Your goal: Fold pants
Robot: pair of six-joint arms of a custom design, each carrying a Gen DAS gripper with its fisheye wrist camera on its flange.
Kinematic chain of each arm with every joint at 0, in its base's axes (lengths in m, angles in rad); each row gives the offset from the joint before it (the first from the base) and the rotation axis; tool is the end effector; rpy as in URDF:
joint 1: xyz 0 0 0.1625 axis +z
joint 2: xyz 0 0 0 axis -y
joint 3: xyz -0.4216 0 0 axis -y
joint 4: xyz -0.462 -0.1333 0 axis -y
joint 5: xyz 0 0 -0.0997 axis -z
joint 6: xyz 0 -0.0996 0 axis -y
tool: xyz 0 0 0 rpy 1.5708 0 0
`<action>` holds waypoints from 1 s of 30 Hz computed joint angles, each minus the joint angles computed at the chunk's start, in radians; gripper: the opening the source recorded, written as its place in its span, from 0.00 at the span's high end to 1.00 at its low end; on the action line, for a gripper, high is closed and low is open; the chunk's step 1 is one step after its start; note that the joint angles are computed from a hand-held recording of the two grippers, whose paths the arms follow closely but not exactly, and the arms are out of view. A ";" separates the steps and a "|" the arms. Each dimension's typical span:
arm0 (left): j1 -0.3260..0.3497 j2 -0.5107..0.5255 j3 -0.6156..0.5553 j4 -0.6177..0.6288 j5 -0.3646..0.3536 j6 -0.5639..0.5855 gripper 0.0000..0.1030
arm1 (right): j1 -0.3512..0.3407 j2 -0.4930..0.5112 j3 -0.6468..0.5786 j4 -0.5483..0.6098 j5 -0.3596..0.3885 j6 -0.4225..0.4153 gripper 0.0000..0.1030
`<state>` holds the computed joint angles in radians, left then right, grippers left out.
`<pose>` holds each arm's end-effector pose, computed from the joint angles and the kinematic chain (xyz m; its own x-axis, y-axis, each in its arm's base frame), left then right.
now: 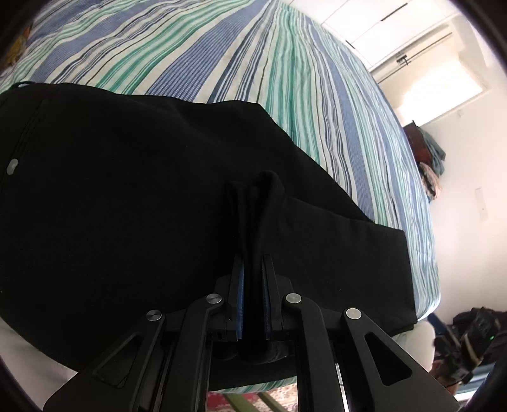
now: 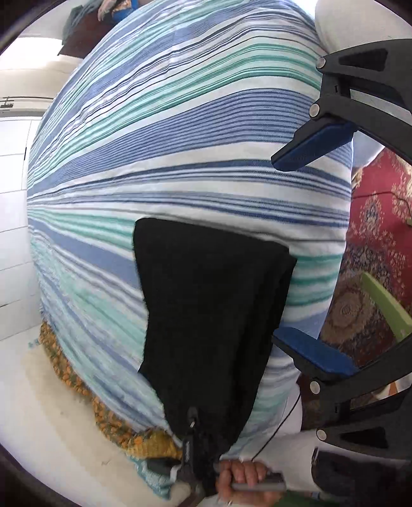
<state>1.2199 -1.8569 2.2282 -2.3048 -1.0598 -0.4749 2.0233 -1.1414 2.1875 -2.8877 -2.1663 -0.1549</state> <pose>0.0212 -0.4716 0.3535 -0.9285 -0.2797 -0.2444 -0.1160 0.8434 -0.5246 0.2992 -0.4384 0.0932 -0.7355 -0.3580 0.5753 -0.5412 0.8212 -0.1809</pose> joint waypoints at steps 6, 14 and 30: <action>-0.036 0.010 0.007 0.014 0.063 0.035 0.92 | -0.086 -0.015 -0.038 -0.105 0.476 0.012 0.05; -0.036 0.020 0.027 -0.020 0.082 0.053 0.90 | -0.244 0.086 -0.118 0.099 0.570 0.257 0.21; -0.079 -0.101 0.111 -0.097 0.096 -0.037 0.22 | -0.215 0.149 -0.227 0.026 0.508 0.289 0.07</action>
